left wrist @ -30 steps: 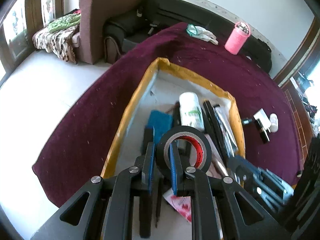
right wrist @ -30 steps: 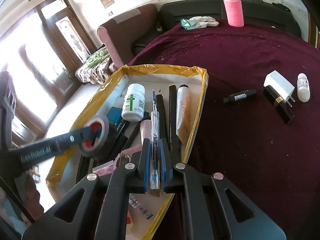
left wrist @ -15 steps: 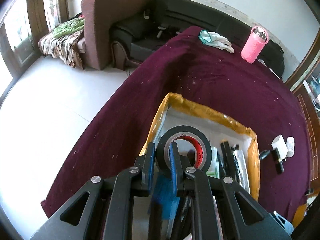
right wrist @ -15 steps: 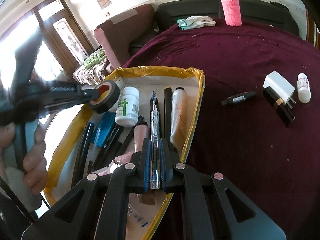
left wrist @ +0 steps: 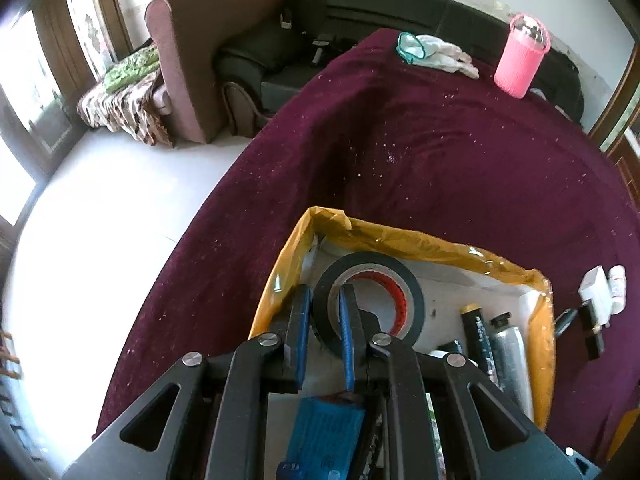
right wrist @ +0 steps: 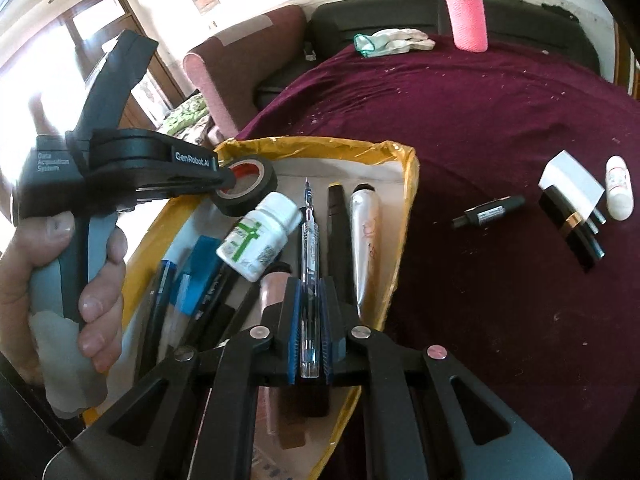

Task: Organize objects
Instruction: 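Lower the tape roll with the left tool while the right tool lowers the pen into the tray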

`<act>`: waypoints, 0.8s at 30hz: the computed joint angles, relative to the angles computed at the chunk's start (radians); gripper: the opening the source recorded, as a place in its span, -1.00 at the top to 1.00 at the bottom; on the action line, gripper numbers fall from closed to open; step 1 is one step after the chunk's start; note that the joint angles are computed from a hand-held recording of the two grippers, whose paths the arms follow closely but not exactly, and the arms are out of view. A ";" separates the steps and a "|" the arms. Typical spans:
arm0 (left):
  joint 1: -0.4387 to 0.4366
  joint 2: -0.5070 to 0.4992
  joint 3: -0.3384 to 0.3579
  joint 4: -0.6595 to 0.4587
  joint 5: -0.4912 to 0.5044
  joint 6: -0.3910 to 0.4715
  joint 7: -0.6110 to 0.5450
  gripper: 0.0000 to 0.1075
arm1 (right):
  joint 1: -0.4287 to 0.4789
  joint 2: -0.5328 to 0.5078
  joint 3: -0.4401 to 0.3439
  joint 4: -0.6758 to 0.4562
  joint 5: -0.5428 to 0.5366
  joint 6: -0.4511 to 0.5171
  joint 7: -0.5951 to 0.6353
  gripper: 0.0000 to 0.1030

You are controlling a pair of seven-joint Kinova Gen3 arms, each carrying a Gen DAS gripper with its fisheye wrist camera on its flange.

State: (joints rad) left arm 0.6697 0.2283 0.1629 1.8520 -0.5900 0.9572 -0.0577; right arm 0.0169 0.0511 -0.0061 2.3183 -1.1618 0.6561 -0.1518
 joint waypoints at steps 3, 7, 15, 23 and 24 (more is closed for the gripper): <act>0.014 0.011 -0.011 -0.001 -0.002 0.008 0.005 0.78 | 0.004 0.009 0.002 -0.006 0.004 0.011 0.002 0.85; -0.007 -0.038 -0.008 0.041 0.018 -0.058 0.002 0.78 | 0.011 0.015 0.003 -0.012 0.007 0.026 0.000 0.85; -0.044 -0.273 0.149 0.217 -0.073 -0.216 0.265 0.29 | 0.169 0.027 0.080 -0.002 -0.010 0.296 0.156 0.30; 0.029 -0.246 0.314 0.207 -0.267 -0.272 0.498 0.20 | 0.358 0.042 0.192 -0.008 0.089 0.501 0.331 0.30; 0.044 -0.230 0.309 0.193 -0.279 -0.273 0.490 0.20 | 0.379 0.042 0.202 -0.020 0.090 0.504 0.342 0.30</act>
